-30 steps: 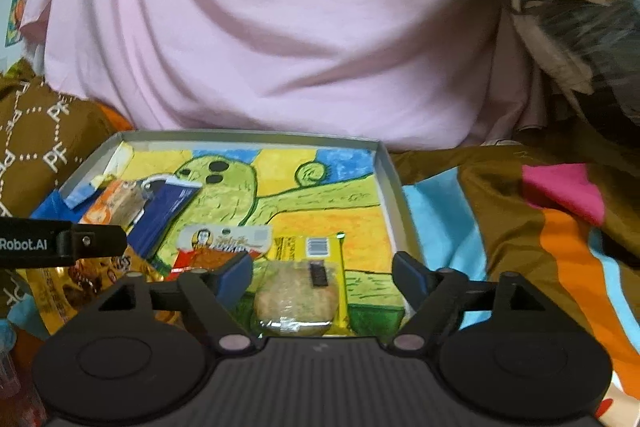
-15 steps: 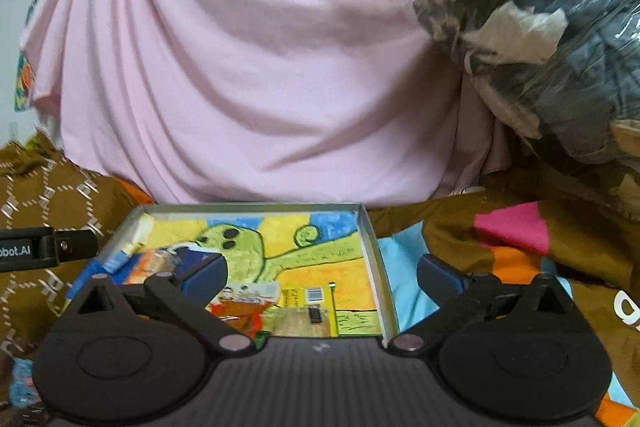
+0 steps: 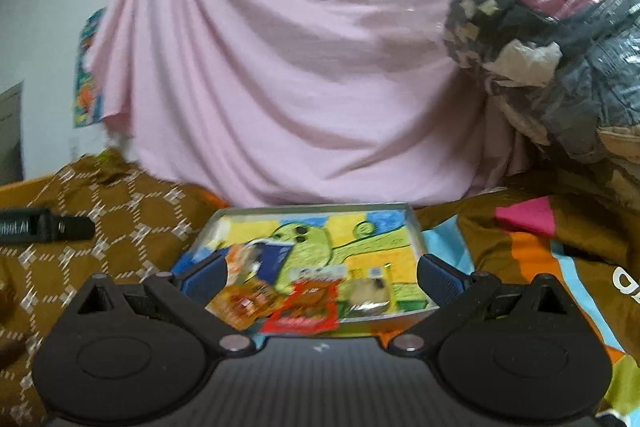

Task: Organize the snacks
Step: 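Open both tools and raise them away from the tray, then move the left tool toward the dark jerky packet while the right tool approaches the quail egg packet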

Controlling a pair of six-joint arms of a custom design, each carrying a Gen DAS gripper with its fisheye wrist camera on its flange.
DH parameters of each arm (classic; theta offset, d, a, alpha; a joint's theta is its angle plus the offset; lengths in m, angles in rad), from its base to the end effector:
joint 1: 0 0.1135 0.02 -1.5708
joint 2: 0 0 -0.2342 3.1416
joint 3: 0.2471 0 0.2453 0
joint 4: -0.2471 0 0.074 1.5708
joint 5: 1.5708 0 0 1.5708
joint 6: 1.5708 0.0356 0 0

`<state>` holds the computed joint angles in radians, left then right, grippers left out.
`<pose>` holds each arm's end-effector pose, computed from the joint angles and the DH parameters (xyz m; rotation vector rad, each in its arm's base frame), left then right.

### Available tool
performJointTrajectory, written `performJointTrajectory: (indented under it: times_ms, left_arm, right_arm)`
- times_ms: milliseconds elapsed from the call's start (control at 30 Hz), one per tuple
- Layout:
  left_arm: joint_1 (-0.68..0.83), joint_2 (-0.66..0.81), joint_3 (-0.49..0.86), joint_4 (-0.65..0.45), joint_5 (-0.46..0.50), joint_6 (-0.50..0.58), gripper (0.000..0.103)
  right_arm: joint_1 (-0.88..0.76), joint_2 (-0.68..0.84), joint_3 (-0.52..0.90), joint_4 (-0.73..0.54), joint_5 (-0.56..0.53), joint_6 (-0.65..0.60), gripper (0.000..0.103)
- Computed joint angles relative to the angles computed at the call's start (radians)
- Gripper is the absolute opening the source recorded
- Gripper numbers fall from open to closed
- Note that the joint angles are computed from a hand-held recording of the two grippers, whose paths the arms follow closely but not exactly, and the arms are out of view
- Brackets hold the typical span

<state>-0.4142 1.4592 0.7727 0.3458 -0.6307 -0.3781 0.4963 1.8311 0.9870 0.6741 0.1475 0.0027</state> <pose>0.2948 -0.1067 0.2076 -0.3817 1.8044 0.0510 0.3461 0.1815 0.1834 -0.3203 1.7152 0.2378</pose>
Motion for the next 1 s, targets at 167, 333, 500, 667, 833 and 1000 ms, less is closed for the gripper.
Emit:
performJointTrajectory:
  times_ms: [167,333,500,667,833,1000]
  left_arm:
    - [-0.022,-0.137,-0.077,-0.18,-0.03,-0.096,0.102]
    - [-0.032,-0.197,-0.089,-0.37,-0.06,-0.157,0.102]
    - [0.008,-0.136,-0.001,-0.584,-0.034,-0.205,0.102]
    - [0.083,0.023,0.145,-0.802,0.063,-0.25,0.102]
    - [0.131,0.055,0.173,-0.81,0.163,-0.225,0.102]
    - [0.205,0.145,0.277,-0.838,0.304,-0.163,0.102]
  right_arm:
    - [0.062,-0.061,-0.092,-0.017,0.01,-0.029,0.103]
    - [0.126,-0.095,-0.151,-0.062,0.036,-0.061,0.103]
    - [0.182,-0.104,-0.165,-0.149,0.025,-0.061,0.103]
    - [0.236,-0.056,-0.12,-0.241,0.044,-0.099,0.103]
    - [0.266,0.005,-0.063,-0.322,0.047,-0.124,0.103]
    - [0.261,0.067,0.022,-0.42,0.011,-0.086,0.103]
